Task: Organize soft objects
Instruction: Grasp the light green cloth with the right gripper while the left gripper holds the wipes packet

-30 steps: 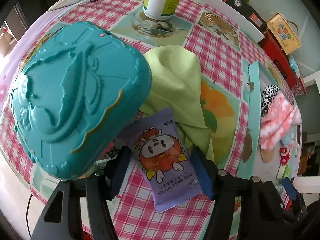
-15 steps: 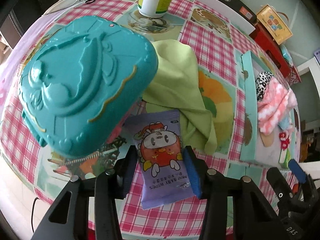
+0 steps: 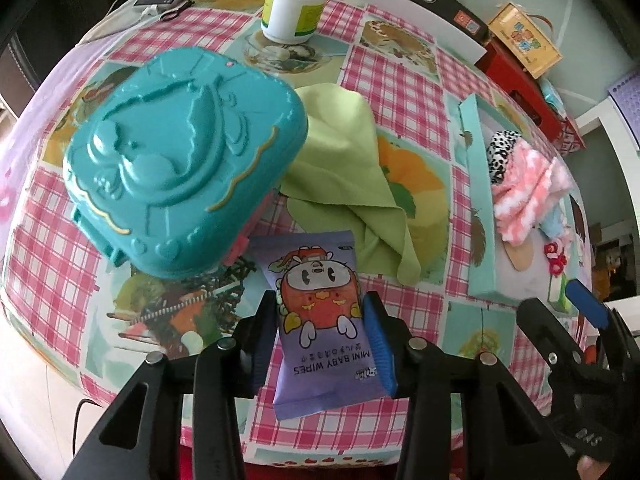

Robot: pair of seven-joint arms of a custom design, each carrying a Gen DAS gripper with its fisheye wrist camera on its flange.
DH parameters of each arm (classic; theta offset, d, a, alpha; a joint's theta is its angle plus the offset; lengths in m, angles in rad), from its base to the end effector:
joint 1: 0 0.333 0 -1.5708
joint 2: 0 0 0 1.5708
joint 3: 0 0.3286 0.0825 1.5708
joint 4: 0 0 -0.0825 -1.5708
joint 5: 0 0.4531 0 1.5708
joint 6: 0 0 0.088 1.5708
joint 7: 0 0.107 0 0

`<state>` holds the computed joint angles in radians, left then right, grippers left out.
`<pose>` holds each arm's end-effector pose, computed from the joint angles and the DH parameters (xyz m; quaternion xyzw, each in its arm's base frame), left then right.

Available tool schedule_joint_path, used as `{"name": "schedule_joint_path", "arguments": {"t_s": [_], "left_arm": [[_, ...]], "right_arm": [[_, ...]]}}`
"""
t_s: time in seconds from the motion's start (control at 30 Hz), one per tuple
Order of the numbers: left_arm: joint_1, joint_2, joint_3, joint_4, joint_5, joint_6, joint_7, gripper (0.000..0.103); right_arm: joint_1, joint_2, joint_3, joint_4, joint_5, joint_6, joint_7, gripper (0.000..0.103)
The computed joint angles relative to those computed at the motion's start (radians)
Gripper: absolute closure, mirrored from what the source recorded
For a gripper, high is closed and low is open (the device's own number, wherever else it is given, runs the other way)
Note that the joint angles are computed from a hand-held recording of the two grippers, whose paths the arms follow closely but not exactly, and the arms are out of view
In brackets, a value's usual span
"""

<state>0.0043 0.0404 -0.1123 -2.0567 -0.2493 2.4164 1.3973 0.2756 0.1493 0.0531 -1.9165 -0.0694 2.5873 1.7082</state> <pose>0.6423 -0.0704 0.4281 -0.7689 0.6117 -0.1852 0.0161 0.6606 0.2252 0.4542 -0.7592 0.5972 -0.1536 0.2082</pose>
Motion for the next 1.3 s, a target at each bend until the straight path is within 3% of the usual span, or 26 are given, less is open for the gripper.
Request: {"name": "schedule_joint_path", "arguments": {"t_s": [0.27,0.37,0.47,0.67,0.8,1.0,1.3], "left_arm": [[0.003,-0.061,0.010,-0.059,-0.026,0.011,0.065,0.059],[0.002,-0.066,0.012,-0.067,-0.039,0.016,0.082,0.059],[0.003,-0.064,0.014,-0.070,-0.028,0.020,0.080,0.060],[0.006,-0.069,0.018,-0.088,-0.056,0.021,0.109,0.060],[0.007,-0.064,0.017,-0.089,-0.048,0.022,0.113,0.060],[0.002,-0.044,0.010,-0.074,-0.017,0.024,0.094,0.060],[0.004,-0.024,0.008,-0.061,-0.022,0.028,0.107,0.058]], "right_arm": [[-0.015,0.019,0.041,0.014,0.165,0.066,-0.198,0.000],[-0.011,0.039,0.054,0.035,0.213,0.072,-0.274,0.004],[-0.009,0.064,0.063,0.063,0.254,0.064,-0.326,0.015],[-0.019,0.122,0.076,0.127,0.340,0.017,-0.390,0.022],[-0.010,0.161,0.073,0.170,0.332,-0.012,-0.410,0.025],[0.001,0.235,0.073,0.252,0.308,-0.082,-0.425,0.047],[0.025,0.297,0.070,0.319,0.264,-0.112,-0.436,0.062]]}}
